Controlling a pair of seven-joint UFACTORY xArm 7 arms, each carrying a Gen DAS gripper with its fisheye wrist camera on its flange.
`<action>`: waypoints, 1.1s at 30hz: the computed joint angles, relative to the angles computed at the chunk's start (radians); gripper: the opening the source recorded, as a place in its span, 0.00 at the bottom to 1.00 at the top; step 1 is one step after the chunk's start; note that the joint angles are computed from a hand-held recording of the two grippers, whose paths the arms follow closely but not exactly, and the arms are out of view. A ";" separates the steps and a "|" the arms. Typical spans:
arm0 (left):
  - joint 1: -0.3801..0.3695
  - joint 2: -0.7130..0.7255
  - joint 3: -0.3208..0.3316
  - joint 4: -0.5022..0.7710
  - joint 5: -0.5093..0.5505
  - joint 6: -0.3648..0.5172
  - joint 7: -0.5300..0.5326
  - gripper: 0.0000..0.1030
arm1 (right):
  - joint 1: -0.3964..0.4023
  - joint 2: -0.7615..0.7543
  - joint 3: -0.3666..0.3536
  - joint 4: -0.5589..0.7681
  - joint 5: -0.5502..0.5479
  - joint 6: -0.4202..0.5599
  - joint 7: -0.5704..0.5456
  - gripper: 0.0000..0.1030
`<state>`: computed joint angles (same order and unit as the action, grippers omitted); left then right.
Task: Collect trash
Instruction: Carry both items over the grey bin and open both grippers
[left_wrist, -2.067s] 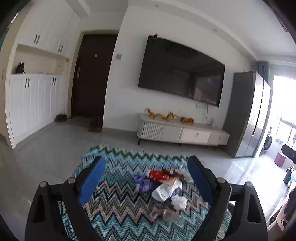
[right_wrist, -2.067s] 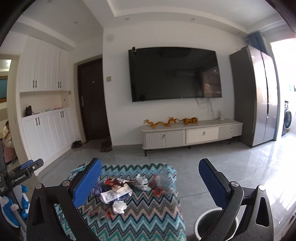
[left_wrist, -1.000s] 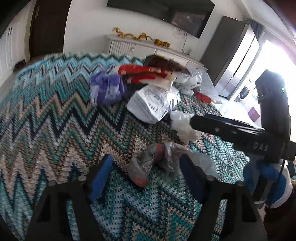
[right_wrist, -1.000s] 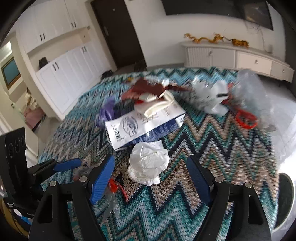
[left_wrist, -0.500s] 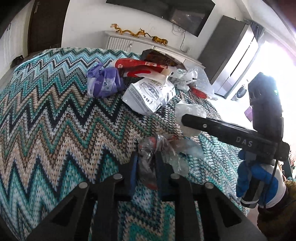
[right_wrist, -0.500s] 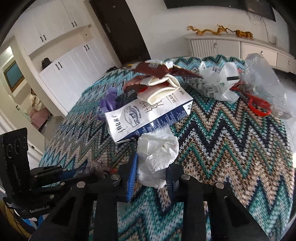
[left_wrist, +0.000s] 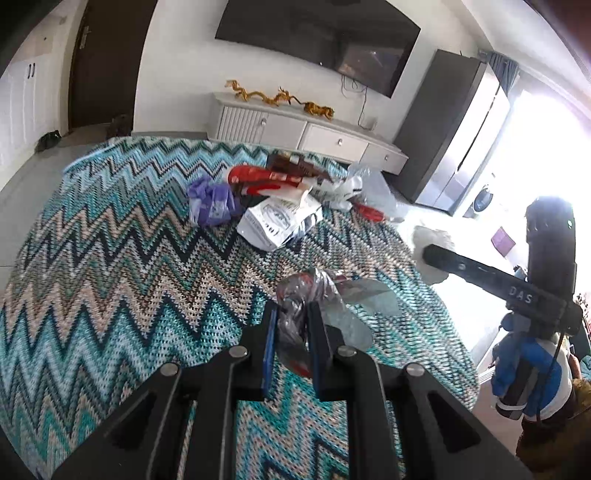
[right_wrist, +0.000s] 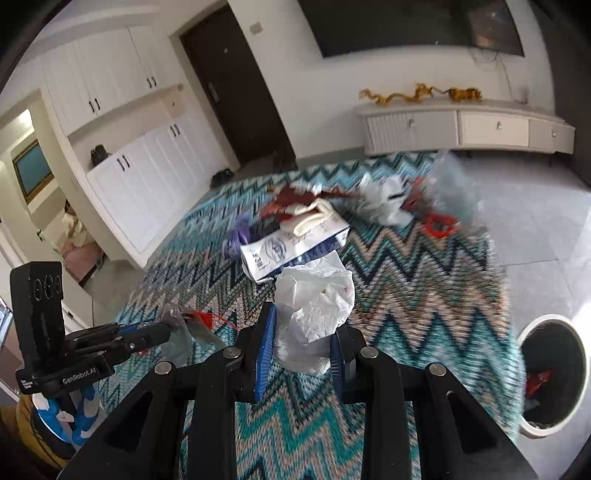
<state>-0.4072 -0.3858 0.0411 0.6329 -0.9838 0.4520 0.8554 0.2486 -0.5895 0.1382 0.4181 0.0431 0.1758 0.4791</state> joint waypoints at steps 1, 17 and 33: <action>0.004 -0.018 -0.006 -0.008 0.006 0.000 -0.014 0.14 | -0.003 -0.034 -0.001 -0.013 -0.003 0.014 -0.001 0.26; -0.152 0.013 -0.148 0.141 0.306 -0.080 -0.295 0.14 | -0.138 -0.665 -0.089 -0.264 -0.042 0.259 -0.024 0.26; -0.227 0.621 -0.346 0.687 0.753 -0.059 -0.646 0.14 | -0.591 -0.668 -0.408 -0.422 0.007 0.275 -0.389 0.29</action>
